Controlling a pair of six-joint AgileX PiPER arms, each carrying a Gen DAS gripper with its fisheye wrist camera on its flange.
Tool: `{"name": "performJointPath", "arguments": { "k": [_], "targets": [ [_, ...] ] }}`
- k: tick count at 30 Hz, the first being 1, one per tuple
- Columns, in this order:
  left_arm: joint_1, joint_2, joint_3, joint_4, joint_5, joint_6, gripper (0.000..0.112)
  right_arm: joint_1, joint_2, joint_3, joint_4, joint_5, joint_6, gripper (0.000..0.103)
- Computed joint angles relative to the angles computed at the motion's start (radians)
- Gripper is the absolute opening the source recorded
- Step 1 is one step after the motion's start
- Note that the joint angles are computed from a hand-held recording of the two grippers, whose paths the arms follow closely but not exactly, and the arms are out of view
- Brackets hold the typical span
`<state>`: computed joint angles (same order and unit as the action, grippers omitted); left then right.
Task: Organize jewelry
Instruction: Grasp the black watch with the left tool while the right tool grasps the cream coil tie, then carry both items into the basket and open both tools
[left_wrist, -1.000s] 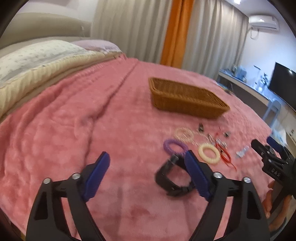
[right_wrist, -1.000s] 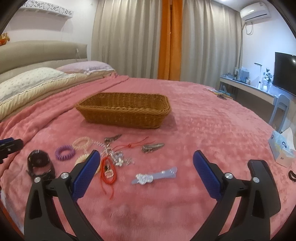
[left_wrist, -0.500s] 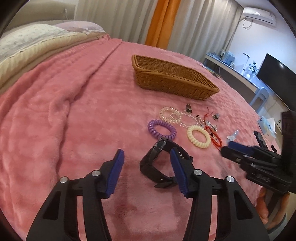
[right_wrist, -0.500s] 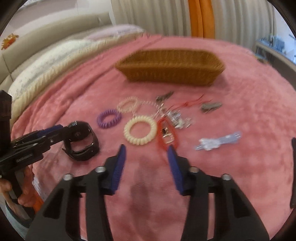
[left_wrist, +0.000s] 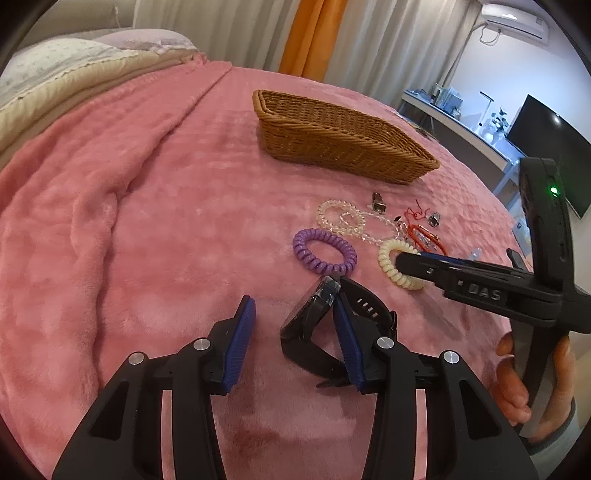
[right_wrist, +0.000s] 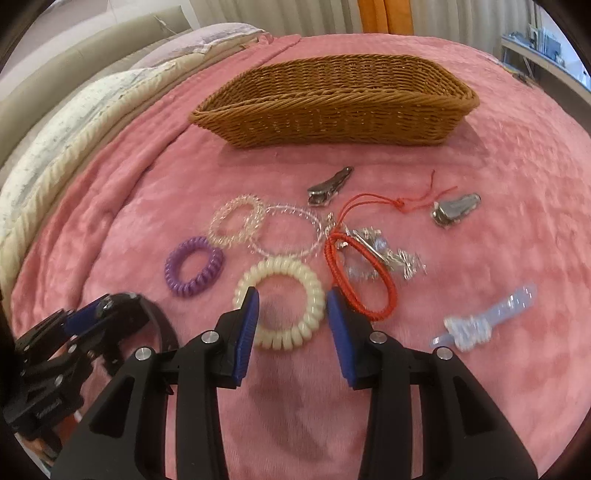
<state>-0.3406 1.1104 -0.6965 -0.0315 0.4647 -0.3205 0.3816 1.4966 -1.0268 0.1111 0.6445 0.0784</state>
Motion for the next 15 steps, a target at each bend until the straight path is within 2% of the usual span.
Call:
{"name": "performJointPath", "arguments": {
  "k": [2, 5, 7, 11, 15],
  "targets": [
    [-0.008, 0.019, -0.005, 0.014, -0.003, -0.008, 0.041, 0.041, 0.004, 0.001, -0.108, -0.011, 0.088, 0.026],
    [-0.016, 0.035, -0.002, 0.021, -0.011, -0.011, 0.034, 0.041, -0.013, 0.020, -0.092, -0.022, 0.054, 0.012],
    [-0.031, 0.037, -0.001, 0.037, -0.016, -0.027, 0.025, 0.051, -0.027, 0.033, -0.112, -0.028, 0.063, 0.011],
    [-0.070, 0.026, 0.005, 0.154, -0.013, -0.157, 0.024, 0.069, -0.058, 0.058, -0.124, -0.040, 0.068, 0.010],
    [-0.120, -0.019, 0.021, 0.297, -0.002, -0.324, 0.022, 0.049, -0.110, 0.082, -0.063, -0.047, 0.017, 0.010]
  ]
}}
